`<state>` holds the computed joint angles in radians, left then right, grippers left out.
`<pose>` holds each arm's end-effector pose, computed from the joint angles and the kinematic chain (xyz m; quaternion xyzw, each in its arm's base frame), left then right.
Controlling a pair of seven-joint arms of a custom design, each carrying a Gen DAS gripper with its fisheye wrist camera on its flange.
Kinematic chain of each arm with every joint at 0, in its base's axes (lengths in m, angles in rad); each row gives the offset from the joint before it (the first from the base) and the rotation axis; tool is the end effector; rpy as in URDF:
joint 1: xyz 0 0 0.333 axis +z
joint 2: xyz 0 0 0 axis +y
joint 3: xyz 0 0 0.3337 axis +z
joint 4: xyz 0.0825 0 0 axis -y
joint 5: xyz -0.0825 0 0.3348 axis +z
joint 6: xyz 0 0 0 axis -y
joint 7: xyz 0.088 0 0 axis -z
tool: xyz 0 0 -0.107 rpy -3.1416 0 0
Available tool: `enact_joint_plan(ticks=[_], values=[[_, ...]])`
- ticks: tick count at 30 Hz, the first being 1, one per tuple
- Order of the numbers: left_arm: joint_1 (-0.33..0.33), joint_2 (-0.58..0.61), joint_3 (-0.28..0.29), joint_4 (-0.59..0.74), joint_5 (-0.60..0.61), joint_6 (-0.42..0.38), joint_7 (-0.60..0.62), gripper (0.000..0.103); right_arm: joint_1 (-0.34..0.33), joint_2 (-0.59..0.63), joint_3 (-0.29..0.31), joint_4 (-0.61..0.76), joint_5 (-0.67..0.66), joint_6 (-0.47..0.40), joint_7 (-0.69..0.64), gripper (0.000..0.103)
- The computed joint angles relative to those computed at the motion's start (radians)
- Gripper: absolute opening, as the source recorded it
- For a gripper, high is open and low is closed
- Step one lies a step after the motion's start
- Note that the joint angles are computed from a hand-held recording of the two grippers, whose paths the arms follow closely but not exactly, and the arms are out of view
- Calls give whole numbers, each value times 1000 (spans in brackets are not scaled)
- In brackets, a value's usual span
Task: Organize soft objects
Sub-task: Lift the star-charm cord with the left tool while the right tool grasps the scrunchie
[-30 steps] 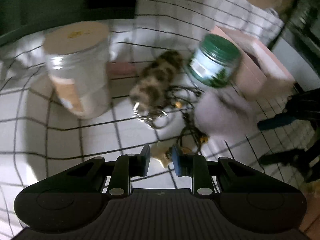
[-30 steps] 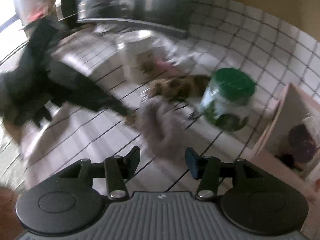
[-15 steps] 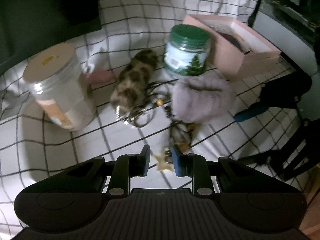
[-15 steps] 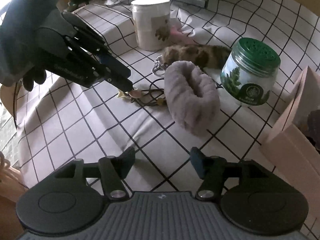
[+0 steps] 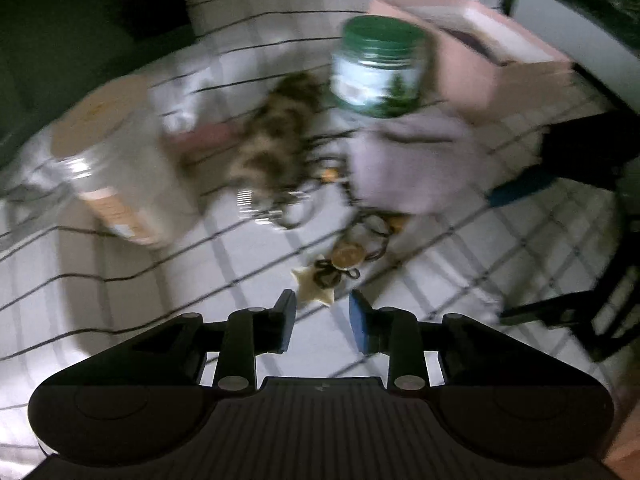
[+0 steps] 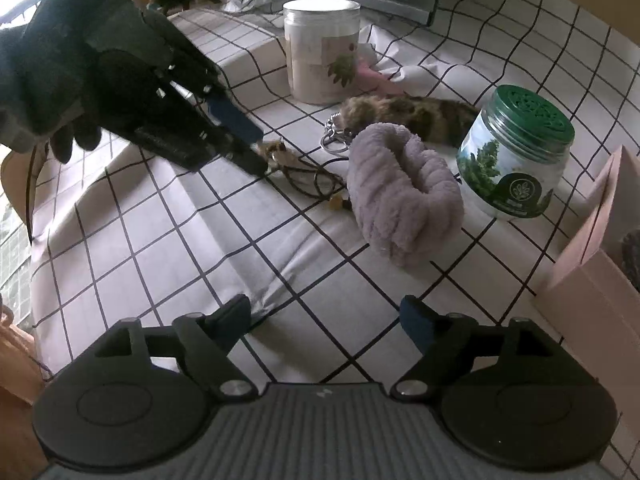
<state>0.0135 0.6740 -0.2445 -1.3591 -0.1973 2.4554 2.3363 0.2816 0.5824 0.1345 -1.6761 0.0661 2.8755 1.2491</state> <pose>0.7227 -0.1180 0.4150 -0.3699 0.8923 -0.2324 0.1142 0.6464 0.2607 0.3836 -0.8487 0.4294 -0.1683 0.2589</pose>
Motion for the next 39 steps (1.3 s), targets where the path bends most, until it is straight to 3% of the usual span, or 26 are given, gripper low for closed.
enact_joint_plan(ticks=[3,7,10,18,23,26,28,31,34,39], values=[[6,1,-15,-8,-22,9,9,36,4,0,-1,-14,12,33,24,88],[-3,17,-6,21,-23,-3,-27,35,-23,6,32,2,25,-2,-8,100],[-5,11,-7,13,-17,-2,-25,37,-19,8,30,6,28,-14,-22,103],[-15,48,-14,62,-14,-11,-23,42,0,8,11,-2,21,-3,-24,103],[-25,42,-16,36,-15,36,-29,45,13,12,-4,14,11,-23,-3,103],[-16,18,-23,-23,-36,98,-48,33,13,20,-5,50,16,-76,15,102],[-6,-1,-29,-64,-57,130,-69,33,12,16,-8,64,33,-104,46,93],[11,-29,-38,-119,-74,168,-79,33,29,-10,-35,30,23,-57,90,89],[41,-66,-60,-182,-106,194,-61,32,91,-43,-115,-34,-59,84,158,89],[82,-155,-69,-303,-167,269,-40,32,106,-18,-148,36,-119,86,229,89]])
